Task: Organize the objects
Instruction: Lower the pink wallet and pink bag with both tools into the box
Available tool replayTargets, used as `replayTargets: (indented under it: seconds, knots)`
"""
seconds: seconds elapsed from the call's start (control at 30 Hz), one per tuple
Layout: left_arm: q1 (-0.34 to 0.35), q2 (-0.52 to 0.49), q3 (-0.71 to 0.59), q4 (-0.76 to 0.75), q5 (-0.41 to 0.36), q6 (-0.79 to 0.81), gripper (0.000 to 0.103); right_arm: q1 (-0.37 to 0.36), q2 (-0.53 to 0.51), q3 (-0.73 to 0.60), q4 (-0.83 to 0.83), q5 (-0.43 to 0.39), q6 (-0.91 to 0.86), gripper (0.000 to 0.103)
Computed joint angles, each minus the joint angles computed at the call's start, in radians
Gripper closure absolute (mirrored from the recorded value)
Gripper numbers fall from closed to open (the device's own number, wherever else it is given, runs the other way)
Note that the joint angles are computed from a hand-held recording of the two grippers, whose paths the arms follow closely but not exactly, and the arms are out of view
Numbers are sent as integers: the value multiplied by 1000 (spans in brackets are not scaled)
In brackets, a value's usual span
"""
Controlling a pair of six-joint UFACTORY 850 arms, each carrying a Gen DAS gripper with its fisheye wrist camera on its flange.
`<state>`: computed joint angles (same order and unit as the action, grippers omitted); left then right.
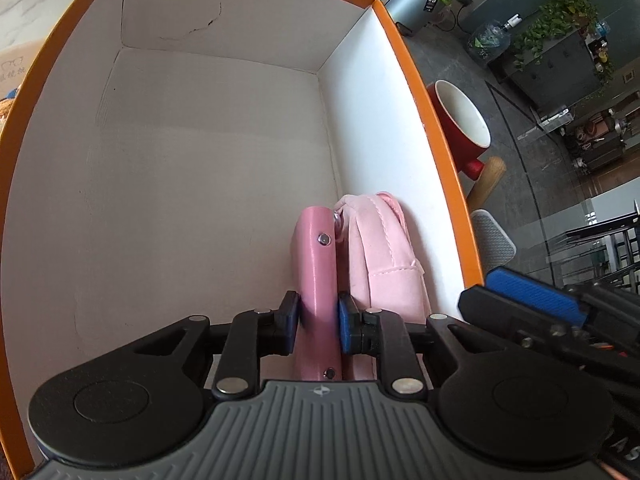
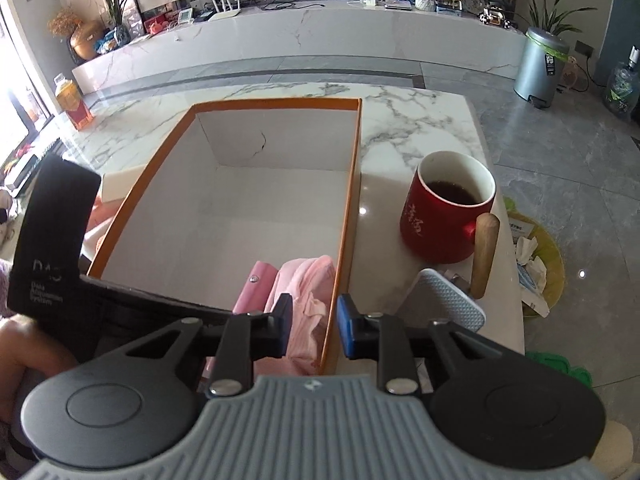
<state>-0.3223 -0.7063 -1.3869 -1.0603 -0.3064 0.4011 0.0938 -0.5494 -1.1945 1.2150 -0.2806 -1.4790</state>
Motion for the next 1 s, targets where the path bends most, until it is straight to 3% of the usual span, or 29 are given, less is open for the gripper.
replayTargets:
  seconds: [0.03,0.13,0.27,0.4,0.73,0.9,0.93,1.0]
  knots:
    - [6,4,6,-67,-13,61,74,3,-3,-1,-35,11,24,75]
    - [11,22,33,-174,-22,161,73,8,-8,3,-97,41,70,54]
    - [24,27,48,-266,-51,214,73,-11,-35,-23,-209,-17,210,56]
    - [21,3,22,-307,-66,233,74,-32,-62,-50,-193,-84,254,62]
    - [4,-16,-16,-246,-47,197,74,7,-71,-45,-386,28,417,64]
    - [3,-10,-16,-189,-49,147,74,1,-82,-59,-423,8,456,64]
    - [4,-11,-16,-186,-50,141,75,-2,-86,-64,-403,-7,444,65]
    - [7,-8,-10,-194,-55,149,75,-13,-98,-79,-364,-57,434,80]
